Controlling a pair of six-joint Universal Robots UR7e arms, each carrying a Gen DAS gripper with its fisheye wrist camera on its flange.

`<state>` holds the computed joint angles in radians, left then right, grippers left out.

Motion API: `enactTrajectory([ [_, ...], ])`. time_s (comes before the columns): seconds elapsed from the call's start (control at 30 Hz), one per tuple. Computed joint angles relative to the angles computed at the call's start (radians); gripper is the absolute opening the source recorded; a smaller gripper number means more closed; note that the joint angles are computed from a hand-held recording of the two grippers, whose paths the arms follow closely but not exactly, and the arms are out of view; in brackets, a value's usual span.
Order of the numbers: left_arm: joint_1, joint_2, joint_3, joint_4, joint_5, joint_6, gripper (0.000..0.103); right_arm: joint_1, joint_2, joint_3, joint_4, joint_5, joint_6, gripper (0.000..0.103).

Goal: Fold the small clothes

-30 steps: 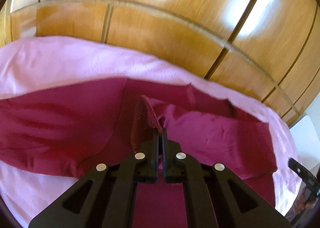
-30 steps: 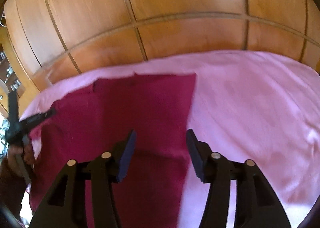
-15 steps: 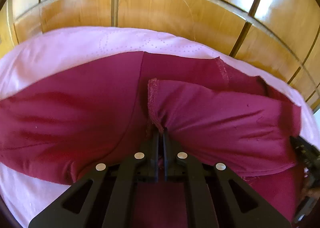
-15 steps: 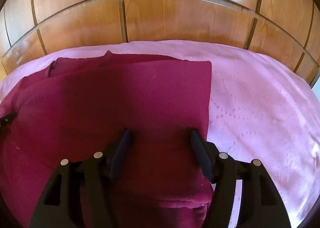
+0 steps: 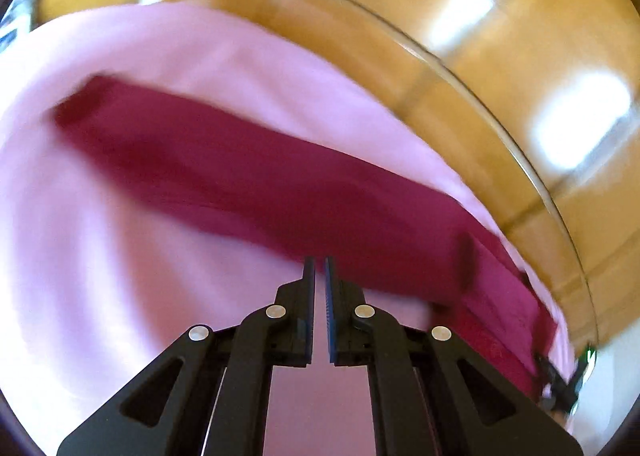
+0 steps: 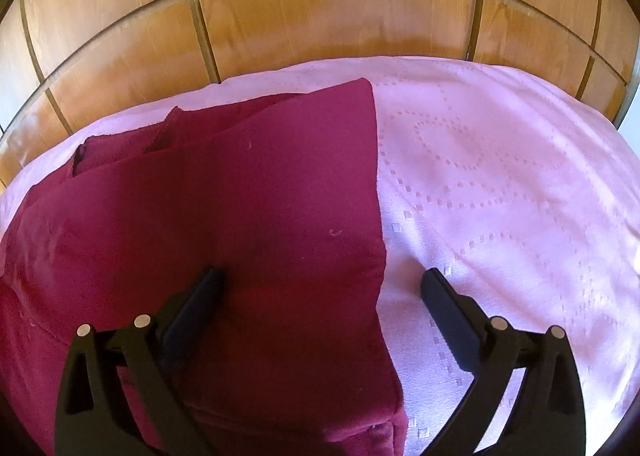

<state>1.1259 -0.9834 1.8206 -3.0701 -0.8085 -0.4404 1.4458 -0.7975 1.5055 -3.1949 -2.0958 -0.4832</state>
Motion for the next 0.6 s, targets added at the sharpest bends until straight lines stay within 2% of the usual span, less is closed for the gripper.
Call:
enactTrajectory([
  [0.03,0.015,-0.031,0.028,-0.018,0.026,-0.036,0.005,0.002,0.002,-0.002,-0.001,-0.004,-0.001,0.100],
  [0.07,0.025,-0.046,0.039,-0.033,0.040,-0.052,0.016,0.004,0.004,-0.002,-0.007,-0.009,-0.005,0.100],
  [0.1,0.036,-0.065,0.055,-0.050,0.057,-0.072,0.022,0.006,0.006,-0.002,-0.011,-0.014,-0.008,0.100],
  [0.13,0.048,-0.080,0.064,-0.067,0.061,-0.087,0.024,0.008,0.008,-0.001,-0.020,-0.020,-0.013,0.100],
  [0.2,0.074,-0.107,0.072,-0.076,0.069,-0.141,0.024,0.012,0.011,-0.006,-0.022,-0.027,-0.016,0.100],
  [0.37,0.142,-0.137,0.065,-0.113,0.008,-0.208,0.024,0.017,0.017,-0.011,-0.037,-0.045,-0.029,0.100],
  [0.47,0.168,-0.126,0.030,-0.101,-0.013,-0.218,0.024,0.019,0.020,-0.010,-0.046,-0.050,-0.036,0.100],
  [0.6,0.187,-0.100,-0.013,-0.090,-0.006,-0.217,0.024,0.019,0.020,-0.011,-0.046,-0.051,-0.036,0.100],
])
